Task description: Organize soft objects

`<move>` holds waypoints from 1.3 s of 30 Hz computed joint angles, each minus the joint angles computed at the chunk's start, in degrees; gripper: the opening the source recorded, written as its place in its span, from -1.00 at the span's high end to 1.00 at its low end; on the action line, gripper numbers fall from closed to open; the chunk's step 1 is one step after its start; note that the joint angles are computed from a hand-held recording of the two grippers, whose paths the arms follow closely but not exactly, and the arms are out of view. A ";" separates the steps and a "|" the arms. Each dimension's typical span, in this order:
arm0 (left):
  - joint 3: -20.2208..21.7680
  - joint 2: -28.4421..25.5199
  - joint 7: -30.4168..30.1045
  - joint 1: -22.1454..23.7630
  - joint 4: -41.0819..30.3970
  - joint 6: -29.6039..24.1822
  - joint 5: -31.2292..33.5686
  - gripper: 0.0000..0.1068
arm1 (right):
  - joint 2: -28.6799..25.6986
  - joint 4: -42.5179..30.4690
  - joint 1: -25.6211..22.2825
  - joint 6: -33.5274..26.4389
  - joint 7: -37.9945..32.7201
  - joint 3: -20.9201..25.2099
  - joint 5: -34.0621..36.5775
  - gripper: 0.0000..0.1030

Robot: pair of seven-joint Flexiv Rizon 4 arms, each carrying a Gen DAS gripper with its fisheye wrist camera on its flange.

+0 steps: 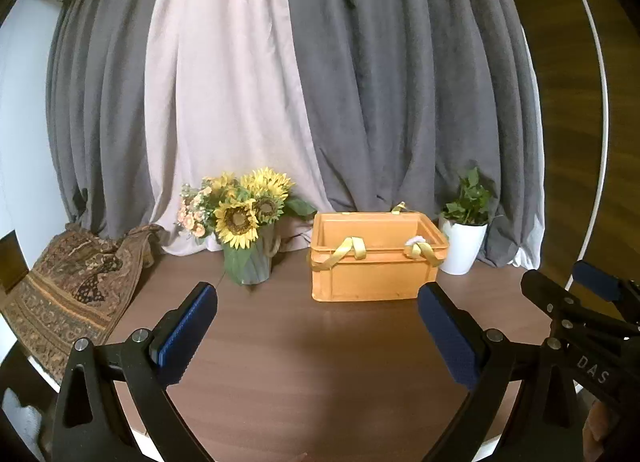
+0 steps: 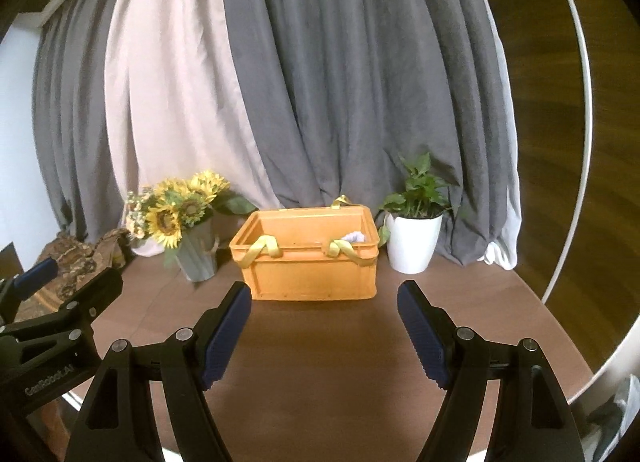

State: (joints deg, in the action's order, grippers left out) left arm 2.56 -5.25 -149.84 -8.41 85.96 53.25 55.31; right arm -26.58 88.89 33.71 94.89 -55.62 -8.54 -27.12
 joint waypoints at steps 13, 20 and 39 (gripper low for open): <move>-5.17 7.62 -5.78 -0.48 6.15 -3.81 5.83 -0.92 | 7.99 11.90 3.50 6.16 -3.00 -3.83 4.31 -0.56; -7.59 9.79 -7.41 0.51 7.95 -5.44 7.12 -0.92 | 10.25 15.20 8.76 7.72 -6.52 -8.73 8.19 -0.56; -9.92 11.27 -8.75 1.76 9.20 -6.76 8.01 -0.93 | 11.96 17.38 16.32 7.92 -12.26 -15.07 14.88 -0.56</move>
